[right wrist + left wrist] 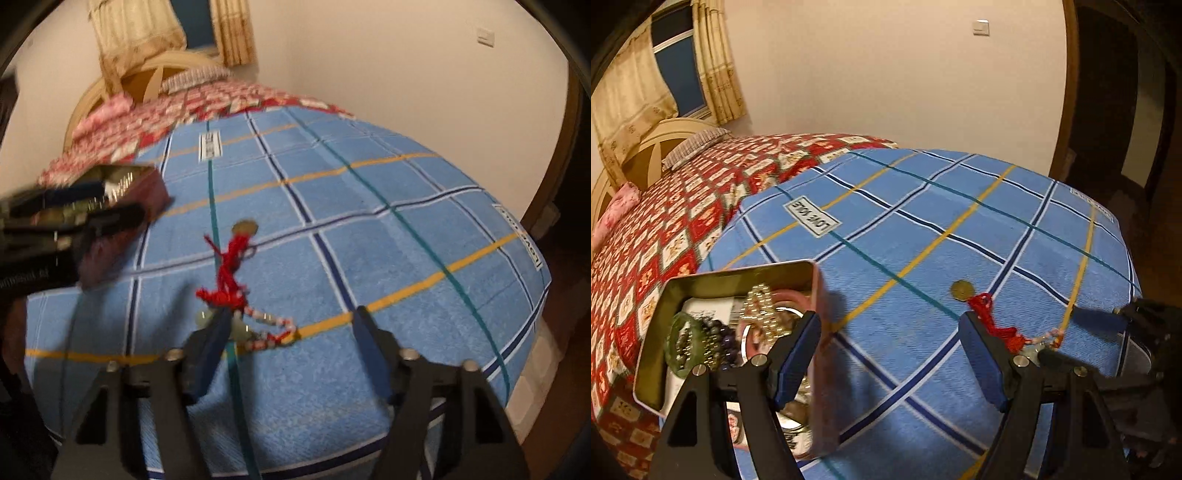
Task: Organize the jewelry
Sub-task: 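Grasp the jade pendant with the right tool while the left tool grasps the red cord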
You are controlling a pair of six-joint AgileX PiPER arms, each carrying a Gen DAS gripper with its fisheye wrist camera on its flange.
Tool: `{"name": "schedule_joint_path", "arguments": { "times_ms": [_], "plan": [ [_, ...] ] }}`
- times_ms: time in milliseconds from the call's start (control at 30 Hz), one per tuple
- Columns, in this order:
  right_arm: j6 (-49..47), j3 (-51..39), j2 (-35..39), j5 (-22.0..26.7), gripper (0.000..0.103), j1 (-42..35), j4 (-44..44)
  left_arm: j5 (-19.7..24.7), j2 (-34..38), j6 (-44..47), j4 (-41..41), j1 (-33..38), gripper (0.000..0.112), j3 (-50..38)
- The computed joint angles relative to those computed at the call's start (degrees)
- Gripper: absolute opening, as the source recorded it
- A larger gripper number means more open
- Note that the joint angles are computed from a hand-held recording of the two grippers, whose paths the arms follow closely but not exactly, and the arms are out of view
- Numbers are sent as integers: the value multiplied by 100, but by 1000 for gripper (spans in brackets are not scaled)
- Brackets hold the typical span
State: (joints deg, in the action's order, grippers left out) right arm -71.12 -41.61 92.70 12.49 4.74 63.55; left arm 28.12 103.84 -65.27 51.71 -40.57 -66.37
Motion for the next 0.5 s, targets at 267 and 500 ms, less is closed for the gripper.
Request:
{"name": "schedule_joint_path", "arguments": {
  "times_ms": [267, 500],
  "plan": [
    [-1119, 207, -12, -60, 29, 26, 870, -24, 214, 244, -333, 52, 77, -166],
    [-400, -127, 168, 690, 32, -355, 598, -68, 315, 240, -398, 112, 77, -246]
  ]
}}
